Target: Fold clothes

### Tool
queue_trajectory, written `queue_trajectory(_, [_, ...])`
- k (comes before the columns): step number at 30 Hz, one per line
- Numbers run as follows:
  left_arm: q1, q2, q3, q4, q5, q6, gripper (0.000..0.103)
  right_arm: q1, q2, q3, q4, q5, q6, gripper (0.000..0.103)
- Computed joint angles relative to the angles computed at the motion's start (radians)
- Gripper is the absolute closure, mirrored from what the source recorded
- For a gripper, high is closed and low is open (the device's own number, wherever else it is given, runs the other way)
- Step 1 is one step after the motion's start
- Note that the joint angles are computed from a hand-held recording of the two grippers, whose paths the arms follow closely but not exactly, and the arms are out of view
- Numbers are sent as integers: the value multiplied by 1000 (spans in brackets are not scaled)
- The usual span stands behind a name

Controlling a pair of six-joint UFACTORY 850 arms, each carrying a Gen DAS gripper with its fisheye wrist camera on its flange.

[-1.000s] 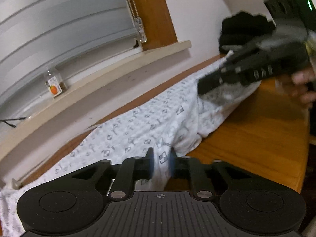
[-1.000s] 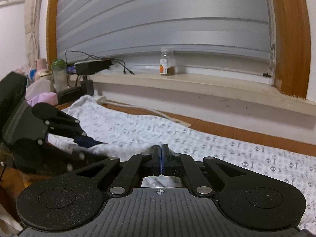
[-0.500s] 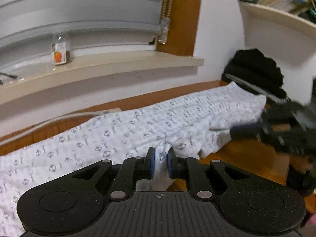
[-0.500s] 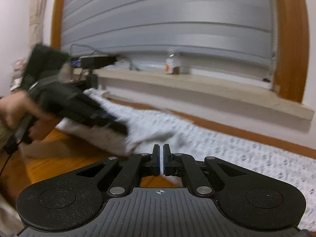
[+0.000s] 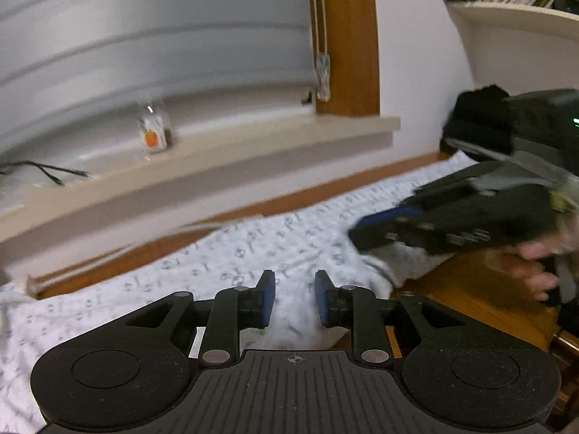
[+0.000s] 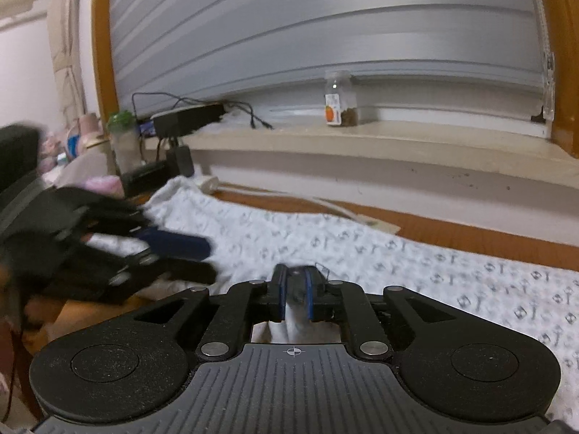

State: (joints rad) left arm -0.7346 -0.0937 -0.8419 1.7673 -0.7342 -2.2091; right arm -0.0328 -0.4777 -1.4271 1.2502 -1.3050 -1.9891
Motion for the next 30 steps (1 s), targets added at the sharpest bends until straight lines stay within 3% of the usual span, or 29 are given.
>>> queue_trajectory(4, [-35, -40, -22, -14, 16, 36, 76, 17, -4, -9, 0, 38, 19, 92])
queue_trajectory(7, [-32, -122, -93, -127, -5, 207, 73, 20, -11, -16, -3, 59, 43, 92])
queue_trajectory(14, [-7, -220, -187, -203, -48, 372, 67, 19, -17, -32, -7, 83, 65, 92])
queue_trajectory(16, [-8, -228, -198, -216, -69, 423, 83, 18, -17, -32, -14, 86, 62, 92])
queue_trajectory(18, [-9, -209, -190, -225, -66, 463, 93, 16, -14, -28, -21, 90, 54, 92])
queue_trajectory(22, [-10, -82, -118, -196, 18, 402, 99, 5, -8, -21, -39, 88, 41, 92])
queue_trajectory(26, [-16, 67, -54, -161, 84, 325, 99, -19, 3, -15, -57, 59, 22, 92])
queue_trajectory(30, [-1, 119, -30, -159, 158, 310, 99, -46, 13, -10, -87, 5, 6, 91])
